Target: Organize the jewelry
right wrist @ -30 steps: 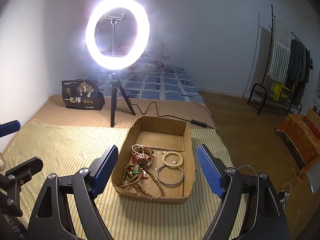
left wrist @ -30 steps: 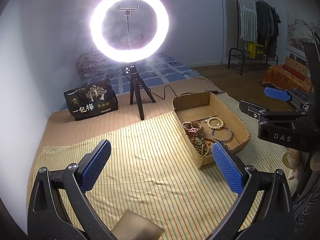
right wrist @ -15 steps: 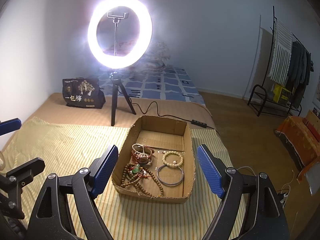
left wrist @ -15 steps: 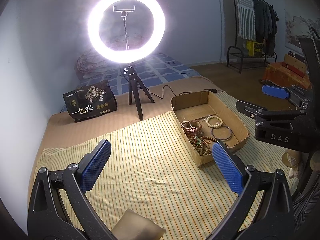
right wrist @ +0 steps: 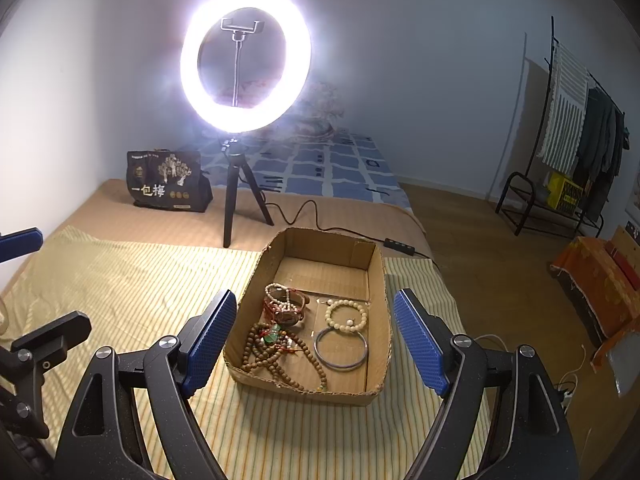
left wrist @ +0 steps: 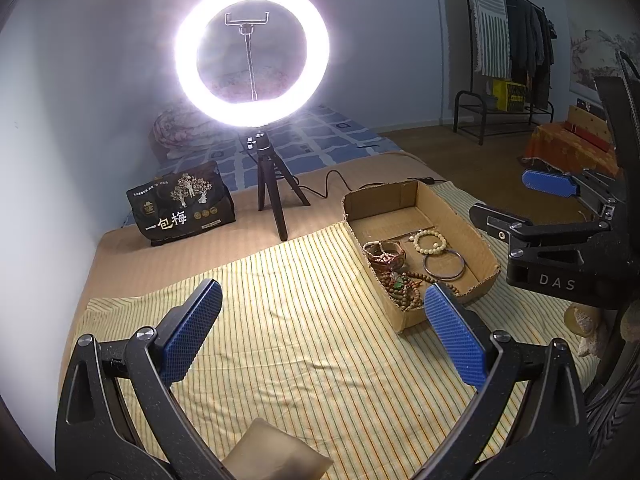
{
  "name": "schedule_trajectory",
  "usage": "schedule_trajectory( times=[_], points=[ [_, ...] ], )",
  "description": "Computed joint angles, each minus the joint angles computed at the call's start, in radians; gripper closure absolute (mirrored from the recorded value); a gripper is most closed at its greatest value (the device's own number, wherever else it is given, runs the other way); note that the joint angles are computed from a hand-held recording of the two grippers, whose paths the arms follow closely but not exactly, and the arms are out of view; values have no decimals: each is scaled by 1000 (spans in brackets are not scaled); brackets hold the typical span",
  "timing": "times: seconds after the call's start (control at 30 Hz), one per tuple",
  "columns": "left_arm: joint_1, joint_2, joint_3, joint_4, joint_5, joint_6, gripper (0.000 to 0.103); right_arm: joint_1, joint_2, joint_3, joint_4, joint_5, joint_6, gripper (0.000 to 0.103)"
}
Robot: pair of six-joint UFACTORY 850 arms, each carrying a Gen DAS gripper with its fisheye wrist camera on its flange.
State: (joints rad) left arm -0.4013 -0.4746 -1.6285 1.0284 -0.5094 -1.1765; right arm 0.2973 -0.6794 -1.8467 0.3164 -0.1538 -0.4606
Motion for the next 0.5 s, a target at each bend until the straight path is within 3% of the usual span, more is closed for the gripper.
schedule_trajectory(
  times=[0.5],
  points=[
    [1,-1,-2,-10,-1,3,0,2,-2,1,-27,-4,13,22]
  ],
)
